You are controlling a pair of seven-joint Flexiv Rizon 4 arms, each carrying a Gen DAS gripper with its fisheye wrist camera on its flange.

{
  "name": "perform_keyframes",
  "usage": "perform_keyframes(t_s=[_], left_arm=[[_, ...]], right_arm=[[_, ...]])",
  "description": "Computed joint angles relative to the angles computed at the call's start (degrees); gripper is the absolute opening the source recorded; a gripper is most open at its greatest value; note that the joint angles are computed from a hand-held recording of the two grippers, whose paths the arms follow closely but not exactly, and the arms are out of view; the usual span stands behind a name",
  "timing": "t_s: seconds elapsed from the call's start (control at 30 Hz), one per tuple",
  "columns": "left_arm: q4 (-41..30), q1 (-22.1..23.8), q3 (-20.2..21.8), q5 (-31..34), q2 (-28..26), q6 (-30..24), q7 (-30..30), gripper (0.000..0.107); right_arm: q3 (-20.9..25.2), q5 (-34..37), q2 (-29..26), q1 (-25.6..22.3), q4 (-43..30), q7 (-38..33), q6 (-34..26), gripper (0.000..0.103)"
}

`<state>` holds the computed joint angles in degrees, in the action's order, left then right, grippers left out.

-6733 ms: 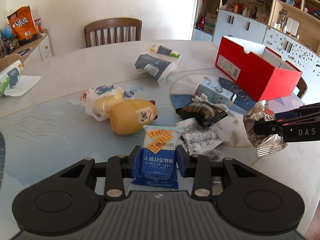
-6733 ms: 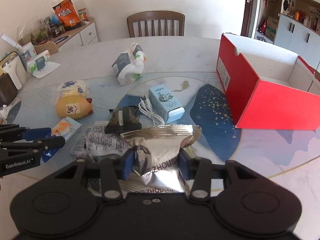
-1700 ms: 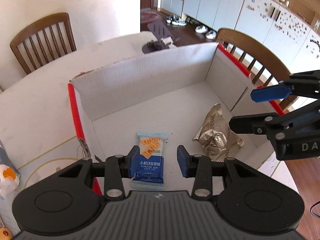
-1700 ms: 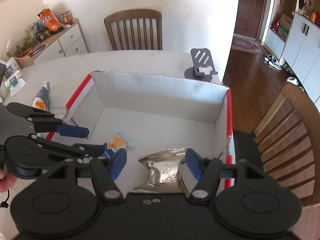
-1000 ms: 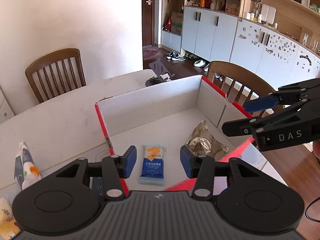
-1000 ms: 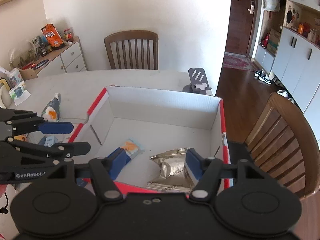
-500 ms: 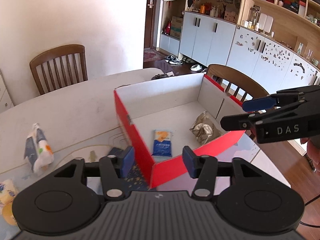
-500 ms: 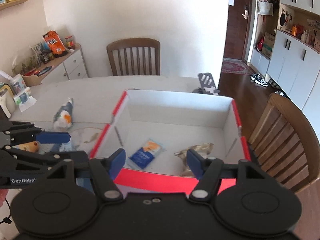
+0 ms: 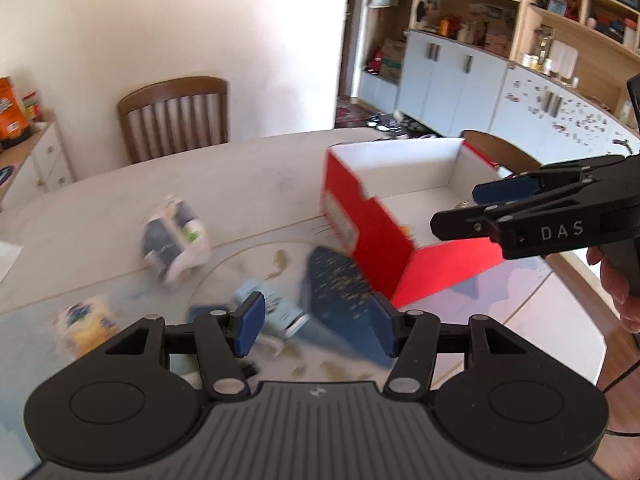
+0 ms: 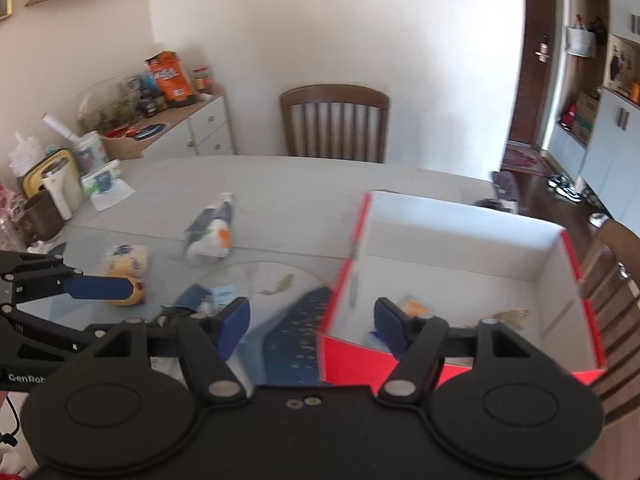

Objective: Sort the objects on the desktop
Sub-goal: 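Move both tools back from the red box toward the remaining table items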

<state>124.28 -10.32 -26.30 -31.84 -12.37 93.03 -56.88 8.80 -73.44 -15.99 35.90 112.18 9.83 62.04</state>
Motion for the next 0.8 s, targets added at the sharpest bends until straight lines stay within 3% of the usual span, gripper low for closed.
perform_keyframes(t_s=[0.2,0.33,0.47,0.57,0.7,0.8], left_arm=[[5.29,5.13,-3.84,-4.92,2.60,2.86,1.97,0.061],[7.86,8.71,-6.41,-4.53,3.05,5.12,0.70,0.067],[8.33,5.12,-0.08,-0.05,2.33,5.41,-3.38,0.079],[9.00,3.91,2.35,2.33,1.42,6.49,-5.67,0.081],[8.87,-0.22,8.12,5.01,0.03,6.80,-9.51,0.096],[8.72,-2.58,11.51,6.64,-1.05,6.82,-12.35,0.101]], right_arm=[[-0.87,-0.19,-4.13,1.70,-3.94,-1.57,1.80,0.070],[-2.07,-0.28,-6.51,2.75,-5.95,-2.41,3.29,0.070],[-3.57,-1.02,-8.86,3.86,-7.88,-2.96,4.72,0.079],[-4.49,-1.23,-10.36,4.33,-8.94,-3.22,5.74,0.081],[-5.27,0.37,-12.40,4.98,-10.35,-5.20,6.03,0.081],[-5.67,2.72,-13.95,5.64,-11.44,-7.60,5.70,0.081]])
